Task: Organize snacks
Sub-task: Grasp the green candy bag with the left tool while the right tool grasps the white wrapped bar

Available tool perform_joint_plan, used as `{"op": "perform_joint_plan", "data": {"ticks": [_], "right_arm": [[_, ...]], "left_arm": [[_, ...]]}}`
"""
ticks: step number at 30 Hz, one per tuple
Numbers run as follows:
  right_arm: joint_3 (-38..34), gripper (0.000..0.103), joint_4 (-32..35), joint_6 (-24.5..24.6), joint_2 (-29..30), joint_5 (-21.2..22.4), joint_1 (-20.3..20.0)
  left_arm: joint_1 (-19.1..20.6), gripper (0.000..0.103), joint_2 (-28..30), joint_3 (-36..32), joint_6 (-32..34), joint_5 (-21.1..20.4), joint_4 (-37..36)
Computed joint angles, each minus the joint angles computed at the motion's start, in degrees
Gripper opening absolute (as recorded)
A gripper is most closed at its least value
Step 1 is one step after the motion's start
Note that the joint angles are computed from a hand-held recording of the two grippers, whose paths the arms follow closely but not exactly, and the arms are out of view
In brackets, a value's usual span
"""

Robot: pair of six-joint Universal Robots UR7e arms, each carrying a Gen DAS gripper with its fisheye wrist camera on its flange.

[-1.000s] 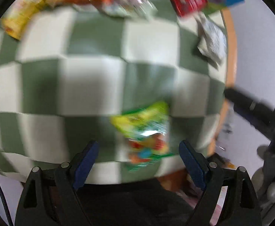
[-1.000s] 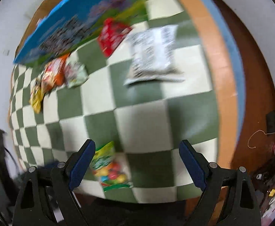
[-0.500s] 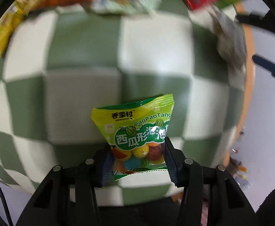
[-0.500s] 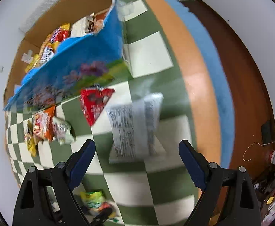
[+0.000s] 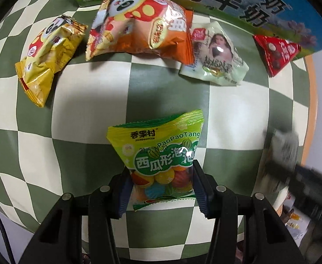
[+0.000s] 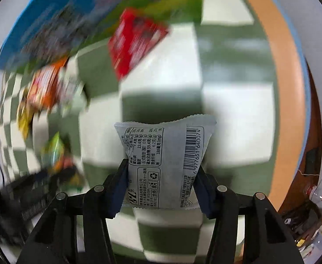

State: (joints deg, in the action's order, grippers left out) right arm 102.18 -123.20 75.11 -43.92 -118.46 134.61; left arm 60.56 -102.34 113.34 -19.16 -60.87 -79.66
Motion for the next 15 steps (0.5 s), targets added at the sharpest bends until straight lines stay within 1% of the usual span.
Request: {"op": "perform_joint_plan", "data": {"ticks": [5,8,10,11,13,15], "right_arm": [[1.6,0.058,-2.6,2.2,0.7,0.9,1.0],[2.9,0.061,-5.1,3.3,0.5,1.6,0.1],[3.3,0.062,-5.4,3.6,0.4,1.4,-0.3],[3.5,0.062,-5.3,3.8,0.5,1.1,-0.2],[2.9,0.062,-4.5,4.5,1.7,0.2,0.4],[1.8,0.058,-2.5,4.9,2.6,-1.2,1.3]], "left_arm": [[0.1,0.048,-1.6,3.0,-0.7,-0.2,-1.0],[0.3,0.048,-2.5,4.7,-0.9,-0.1,-2.3],[0.6,0.048,-3.0,5.2,-0.4,0.6,-2.6],[0.8,0.048,-2.3,5.4,0.0,0.9,-3.7],[-0.2,0.047,-3.1,6.3,-0.6,1.4,-3.9],[-2.2,0.047,-3.1,7.7,-1.4,1.8,-4.7]]}}
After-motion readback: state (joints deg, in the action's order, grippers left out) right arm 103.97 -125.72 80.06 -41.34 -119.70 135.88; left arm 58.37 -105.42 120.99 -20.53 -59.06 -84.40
